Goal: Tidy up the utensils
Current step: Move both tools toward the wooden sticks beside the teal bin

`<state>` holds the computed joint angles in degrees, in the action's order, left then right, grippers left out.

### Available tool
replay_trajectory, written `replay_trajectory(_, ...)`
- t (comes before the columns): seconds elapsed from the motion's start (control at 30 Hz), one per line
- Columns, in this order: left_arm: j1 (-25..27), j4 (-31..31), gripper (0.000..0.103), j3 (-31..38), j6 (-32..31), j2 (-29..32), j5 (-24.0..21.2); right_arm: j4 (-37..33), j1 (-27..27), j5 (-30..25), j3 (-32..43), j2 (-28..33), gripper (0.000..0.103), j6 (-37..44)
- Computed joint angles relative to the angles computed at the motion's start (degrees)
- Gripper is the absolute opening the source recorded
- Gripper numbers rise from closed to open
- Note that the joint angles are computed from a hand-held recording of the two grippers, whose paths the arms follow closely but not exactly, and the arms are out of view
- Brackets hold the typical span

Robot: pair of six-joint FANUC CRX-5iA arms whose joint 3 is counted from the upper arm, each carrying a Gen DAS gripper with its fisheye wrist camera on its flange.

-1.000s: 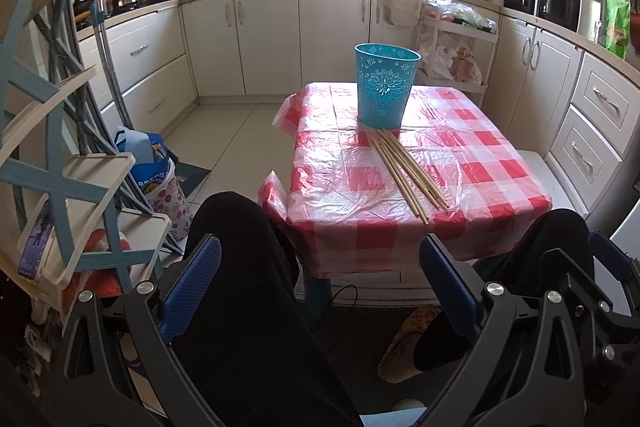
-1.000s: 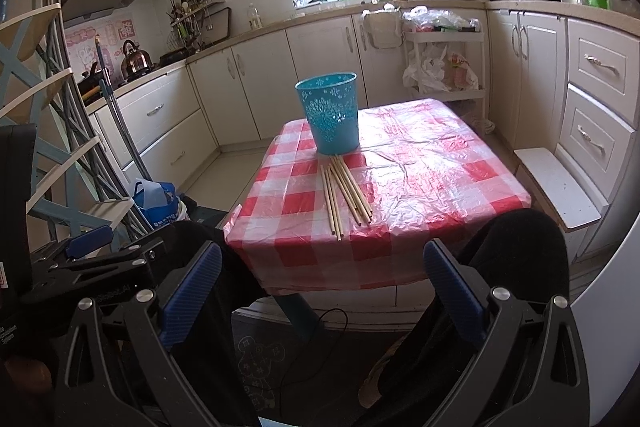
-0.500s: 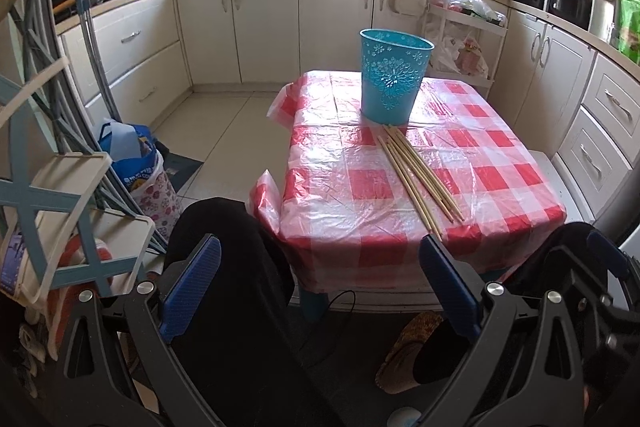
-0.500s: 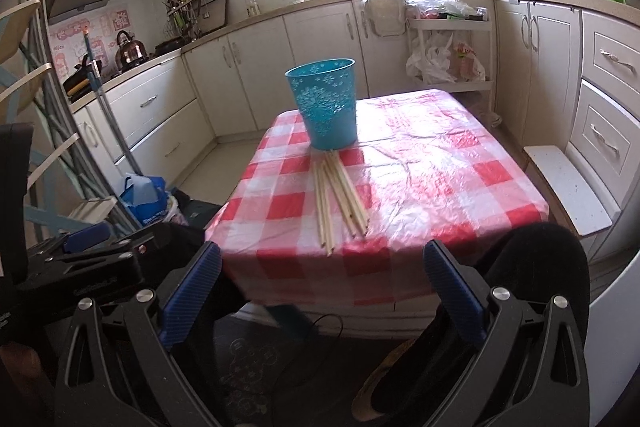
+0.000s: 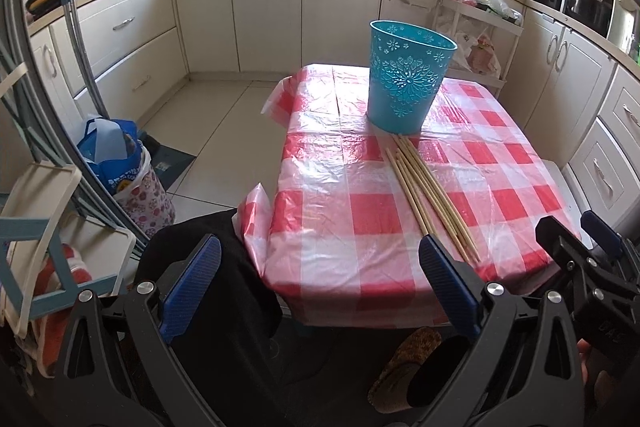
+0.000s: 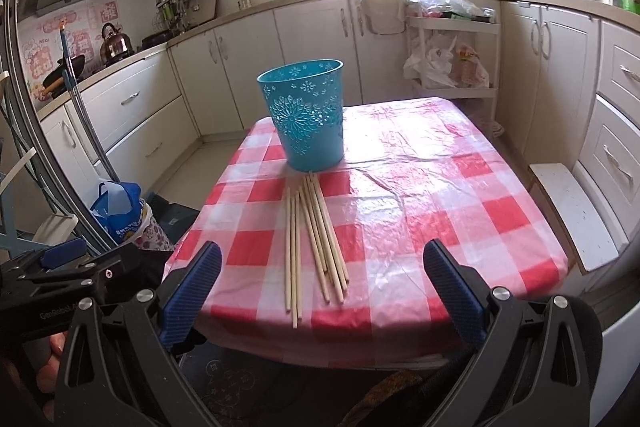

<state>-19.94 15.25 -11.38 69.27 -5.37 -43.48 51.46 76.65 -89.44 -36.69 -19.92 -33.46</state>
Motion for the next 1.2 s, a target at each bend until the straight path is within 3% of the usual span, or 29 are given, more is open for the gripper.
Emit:
replay_trajectory(0.3,-2.07,-2.75,0.095,5.55,3.08,6.27,-0.47,0.76,-7.79,8.77,-0.86,0.22,0.097,5.33)
replay_trajectory(0.77,-3.58,-3.70,0.095,11.47,5.04,13.39,-0.46,1.17,-14.35,15.26,-0.74,2.10,0.097,8.62)
replay_trajectory(0.9,-3.50,-3.80,0.095,12.73,5.78,14.74,-1.03,1.02,-16.35,17.53,-1.52,1.25,0.083,8.88)
replay_trajectory(1.0,-2.76,-1.18,0.095,11.53,5.09,13.78,0.12,2.51,-15.16,15.25,-1.42,0.07,0.083,7.21)
replay_trajectory(1.2,-2.11,1.57,0.095,8.65,1.67,9.38,-0.67,3.36,-6.01,3.96,3.58,0.69,0.090,2.86)
